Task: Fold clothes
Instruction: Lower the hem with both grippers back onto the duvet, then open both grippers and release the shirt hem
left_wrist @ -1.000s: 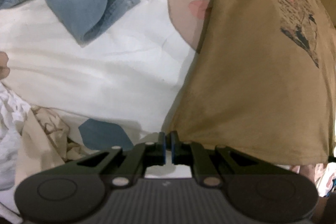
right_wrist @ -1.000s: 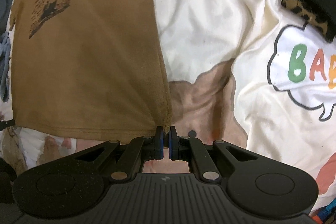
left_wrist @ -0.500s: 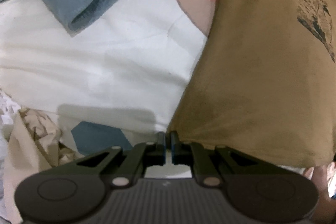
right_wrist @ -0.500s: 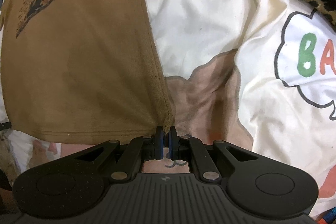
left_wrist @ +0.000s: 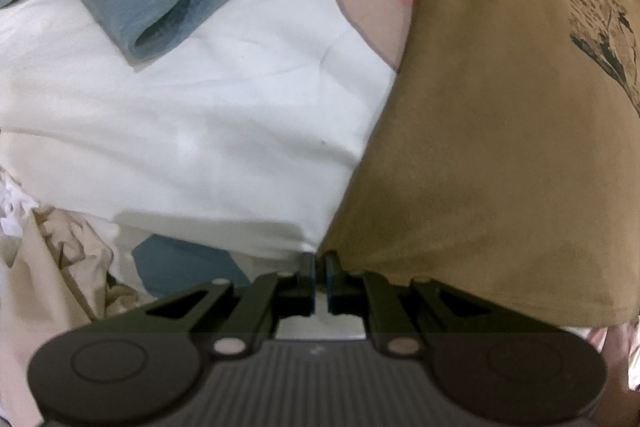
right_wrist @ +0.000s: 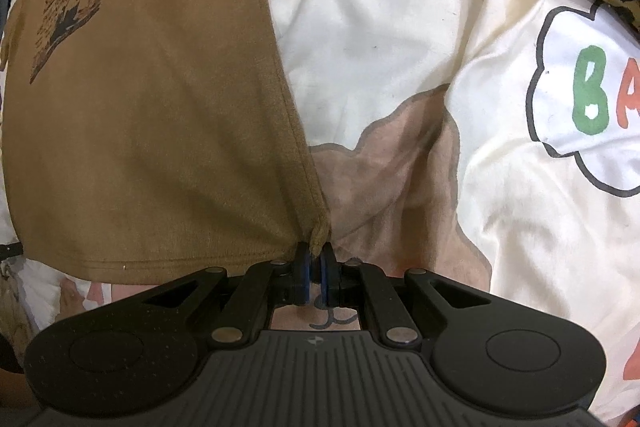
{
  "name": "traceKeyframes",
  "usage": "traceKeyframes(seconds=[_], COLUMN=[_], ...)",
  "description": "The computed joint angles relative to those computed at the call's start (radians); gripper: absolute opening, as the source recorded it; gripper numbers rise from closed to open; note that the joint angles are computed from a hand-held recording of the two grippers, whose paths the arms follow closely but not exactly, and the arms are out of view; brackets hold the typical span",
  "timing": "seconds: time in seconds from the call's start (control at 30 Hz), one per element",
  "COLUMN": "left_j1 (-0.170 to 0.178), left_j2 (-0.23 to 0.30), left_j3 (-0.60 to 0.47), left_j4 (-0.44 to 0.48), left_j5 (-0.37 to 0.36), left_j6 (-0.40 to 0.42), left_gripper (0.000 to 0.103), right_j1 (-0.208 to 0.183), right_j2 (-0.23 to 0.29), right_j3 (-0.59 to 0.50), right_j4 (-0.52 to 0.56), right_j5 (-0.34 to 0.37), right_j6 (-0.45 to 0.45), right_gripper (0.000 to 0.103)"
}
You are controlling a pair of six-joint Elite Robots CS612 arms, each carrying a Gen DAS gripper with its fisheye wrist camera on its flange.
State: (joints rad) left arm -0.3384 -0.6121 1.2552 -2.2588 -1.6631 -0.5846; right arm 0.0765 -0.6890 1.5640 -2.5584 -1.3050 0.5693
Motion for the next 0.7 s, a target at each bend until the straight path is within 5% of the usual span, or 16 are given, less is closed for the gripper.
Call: traceKeyframes(seconds=[0.3,0.43,0.7], left_j1=[-0.003,-0.008,-0.009], left_j2=[-0.026,-0.058,-0.144], left_j3=[0.049,0.082,0.156], left_j4=[-0.058,-0.064,-0.09], left_j5=[0.012,0.034,0.102], left_j6=[-0.043,-0.021,-0.041], left_gripper=[0.009,0.035,0.051], right_j1=[0.015,0.016,-0.007], right_j2=[-0.006,-0.034,-0.103], right_j3=[-0.002,0.043,0.167], right_j4=[0.001,-0.074,-0.279], right_j5=[-0.059,-0.095,-0.102], right_j6=[0.033,0.051,0.085], right_gripper=[0.006,0.014,0.019])
